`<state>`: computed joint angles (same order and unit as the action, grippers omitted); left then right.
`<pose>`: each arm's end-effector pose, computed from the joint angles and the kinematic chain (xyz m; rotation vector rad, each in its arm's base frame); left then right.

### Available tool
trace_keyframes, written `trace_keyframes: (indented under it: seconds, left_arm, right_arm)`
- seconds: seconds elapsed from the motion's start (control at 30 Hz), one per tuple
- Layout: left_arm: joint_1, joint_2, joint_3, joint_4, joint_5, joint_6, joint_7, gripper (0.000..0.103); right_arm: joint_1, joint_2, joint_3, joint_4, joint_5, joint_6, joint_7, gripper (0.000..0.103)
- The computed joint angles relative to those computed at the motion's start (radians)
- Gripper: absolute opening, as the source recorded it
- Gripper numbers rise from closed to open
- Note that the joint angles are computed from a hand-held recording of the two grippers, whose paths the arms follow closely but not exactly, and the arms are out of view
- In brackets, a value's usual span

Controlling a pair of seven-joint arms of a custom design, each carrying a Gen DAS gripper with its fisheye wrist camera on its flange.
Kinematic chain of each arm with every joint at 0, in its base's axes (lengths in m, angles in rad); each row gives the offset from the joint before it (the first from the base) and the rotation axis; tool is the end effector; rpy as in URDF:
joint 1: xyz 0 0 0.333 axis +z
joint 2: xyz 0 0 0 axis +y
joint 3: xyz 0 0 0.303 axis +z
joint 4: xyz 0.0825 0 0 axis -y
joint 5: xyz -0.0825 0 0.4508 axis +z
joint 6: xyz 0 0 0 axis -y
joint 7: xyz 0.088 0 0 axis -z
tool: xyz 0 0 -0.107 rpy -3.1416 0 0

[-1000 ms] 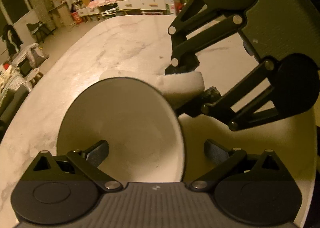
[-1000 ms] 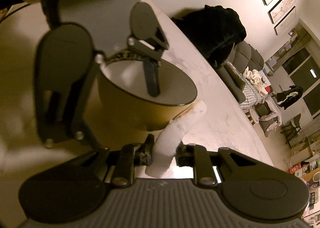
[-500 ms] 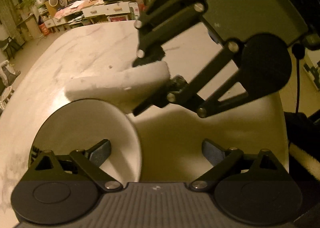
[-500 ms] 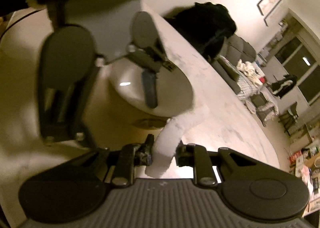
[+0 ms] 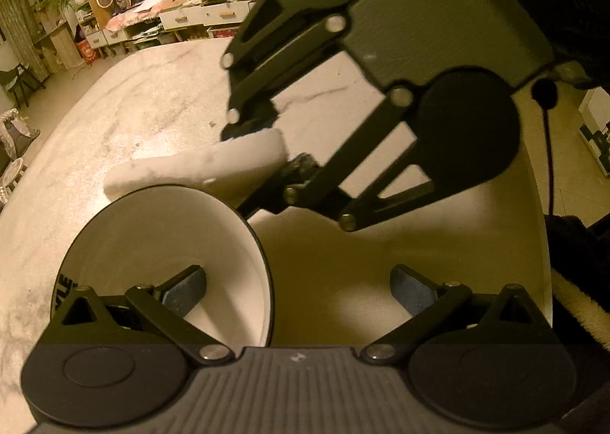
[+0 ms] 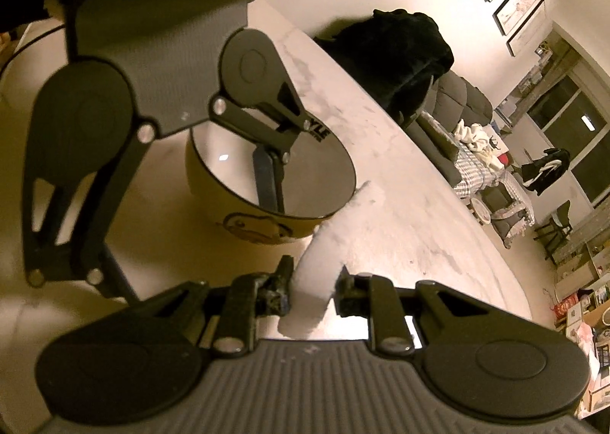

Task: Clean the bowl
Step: 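Rotate the bowl with the left tool while the right tool wipes the inner wall with the sponge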

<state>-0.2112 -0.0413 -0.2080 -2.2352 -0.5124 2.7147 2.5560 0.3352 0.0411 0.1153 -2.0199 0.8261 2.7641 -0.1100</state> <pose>0.5652 -0.2330 0.3899 -0.7845 2.6419 -0.7425 0.6092 0.2593 0.4562 -2.3896 0.1335 -0.6959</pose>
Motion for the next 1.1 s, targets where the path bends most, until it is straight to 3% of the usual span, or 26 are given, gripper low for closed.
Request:
trace_keyframes:
  seconds: [0.33,0.6,1.1]
  left_arm:
    - [-0.007,-0.012,-0.001,-0.015,-0.029,0.014,0.019,0.103]
    - [-0.009,-0.012,0.003,-0.027,-0.077,0.032,0.064,0.103]
    - [0.007,-0.059,0.000,-0.059,0.076,0.019,-0.061,0.102]
  right_arm:
    - [-0.007,0.083,0.008,0.091,-0.066,-0.030,0.044,0.022]
    - [-0.001,0.074,0.017,0.075,-0.113,-0.005,0.079,0.022]
    - [0.023,-0.019,0.014,-0.033,-0.119,0.015,0.051,0.023]
